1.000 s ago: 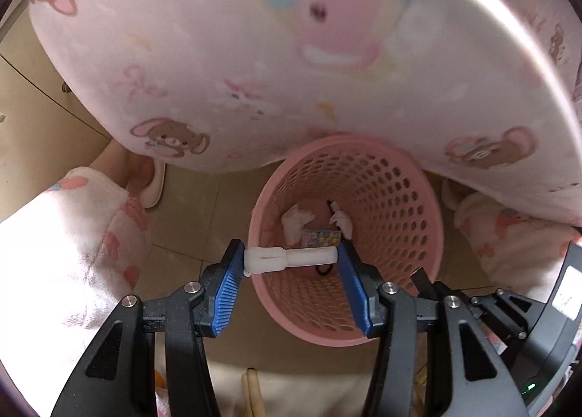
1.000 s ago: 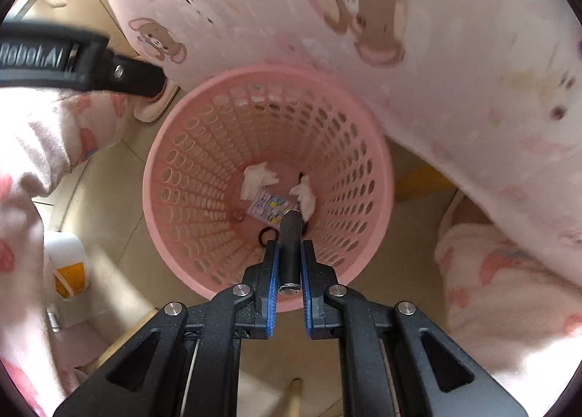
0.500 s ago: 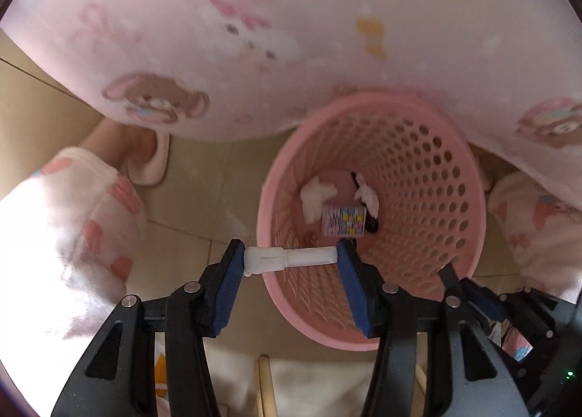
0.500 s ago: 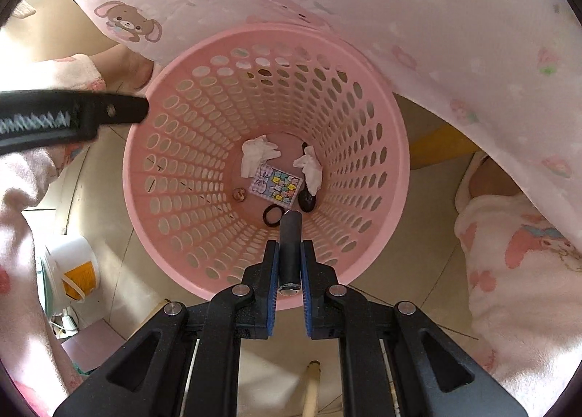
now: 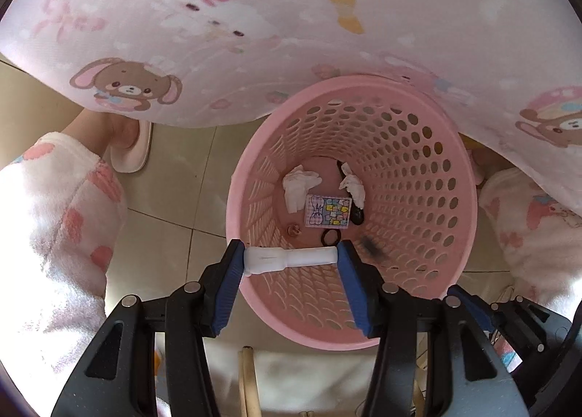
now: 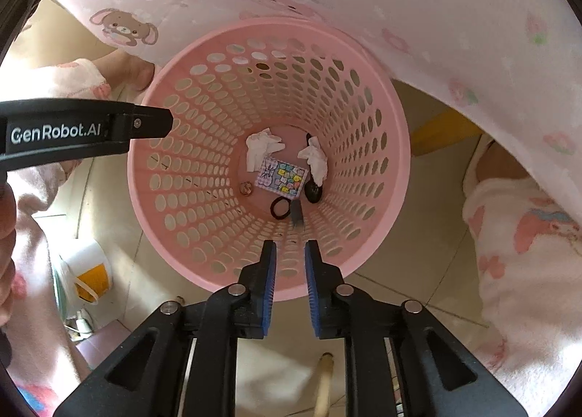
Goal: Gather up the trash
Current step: 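Open the right tool to drop the cylinder while the left tool releases the white piece, then withdraw both tools from the wastebasket back toward the seat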
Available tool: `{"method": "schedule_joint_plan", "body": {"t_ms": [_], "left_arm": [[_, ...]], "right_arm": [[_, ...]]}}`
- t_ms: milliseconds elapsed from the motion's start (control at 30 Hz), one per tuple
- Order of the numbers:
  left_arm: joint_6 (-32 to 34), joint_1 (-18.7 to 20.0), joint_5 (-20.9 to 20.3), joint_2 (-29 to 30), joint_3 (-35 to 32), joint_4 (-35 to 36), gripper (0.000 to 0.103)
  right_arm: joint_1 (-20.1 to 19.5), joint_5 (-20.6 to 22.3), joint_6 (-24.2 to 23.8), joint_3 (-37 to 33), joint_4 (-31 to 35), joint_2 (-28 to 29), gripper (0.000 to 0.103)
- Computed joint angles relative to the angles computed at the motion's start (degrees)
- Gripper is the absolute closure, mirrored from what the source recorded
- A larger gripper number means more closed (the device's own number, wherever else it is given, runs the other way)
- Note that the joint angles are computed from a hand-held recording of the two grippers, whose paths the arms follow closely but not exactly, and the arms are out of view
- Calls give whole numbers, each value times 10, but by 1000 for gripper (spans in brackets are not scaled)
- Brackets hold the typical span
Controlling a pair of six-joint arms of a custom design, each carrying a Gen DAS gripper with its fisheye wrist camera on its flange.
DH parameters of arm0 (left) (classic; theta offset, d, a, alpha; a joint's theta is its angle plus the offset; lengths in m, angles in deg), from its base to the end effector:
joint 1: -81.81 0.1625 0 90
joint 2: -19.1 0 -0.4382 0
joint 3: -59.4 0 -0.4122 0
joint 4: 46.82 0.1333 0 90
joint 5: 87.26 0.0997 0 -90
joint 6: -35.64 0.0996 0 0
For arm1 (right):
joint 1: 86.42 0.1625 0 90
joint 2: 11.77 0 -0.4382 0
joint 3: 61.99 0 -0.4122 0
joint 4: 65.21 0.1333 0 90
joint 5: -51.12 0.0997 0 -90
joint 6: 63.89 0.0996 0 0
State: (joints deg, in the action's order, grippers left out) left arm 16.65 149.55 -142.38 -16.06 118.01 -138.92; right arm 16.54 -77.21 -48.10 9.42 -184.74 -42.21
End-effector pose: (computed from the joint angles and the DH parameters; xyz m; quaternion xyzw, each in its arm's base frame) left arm -0.1268 -0.8120 0.1384 0.0822 0.9356 0.0617 0.3379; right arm 0.2427 -0.7356 0.0179 0.0095 -0.9404 -0.0101 0.3398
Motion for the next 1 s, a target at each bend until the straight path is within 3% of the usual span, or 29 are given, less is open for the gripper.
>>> {"method": "schedule_joint_plan", "body": {"t_ms": [100, 167, 200, 333, 767, 1000], "left_arm": [[-2, -1, -2, 1, -3, 2, 48], [-7, 0, -4, -3, 0, -1, 34], [-7, 1, -2, -5, 3, -7, 34], [-13, 2, -7, -8, 3, -16, 31], [4, -14, 47, -30, 35, -68, 28], [61, -34, 91, -65, 92, -176, 28]], "right_arm": [[-1, 3, 6, 2, -2, -3, 80], [0, 1, 6, 2, -5, -3, 79], [1, 0, 4, 2, -6, -3, 77], [5, -9, -7, 8, -24, -4, 55], [11, -54, -2, 27, -66, -16, 51], [32, -101, -67, 57, -160, -31, 50]]}}
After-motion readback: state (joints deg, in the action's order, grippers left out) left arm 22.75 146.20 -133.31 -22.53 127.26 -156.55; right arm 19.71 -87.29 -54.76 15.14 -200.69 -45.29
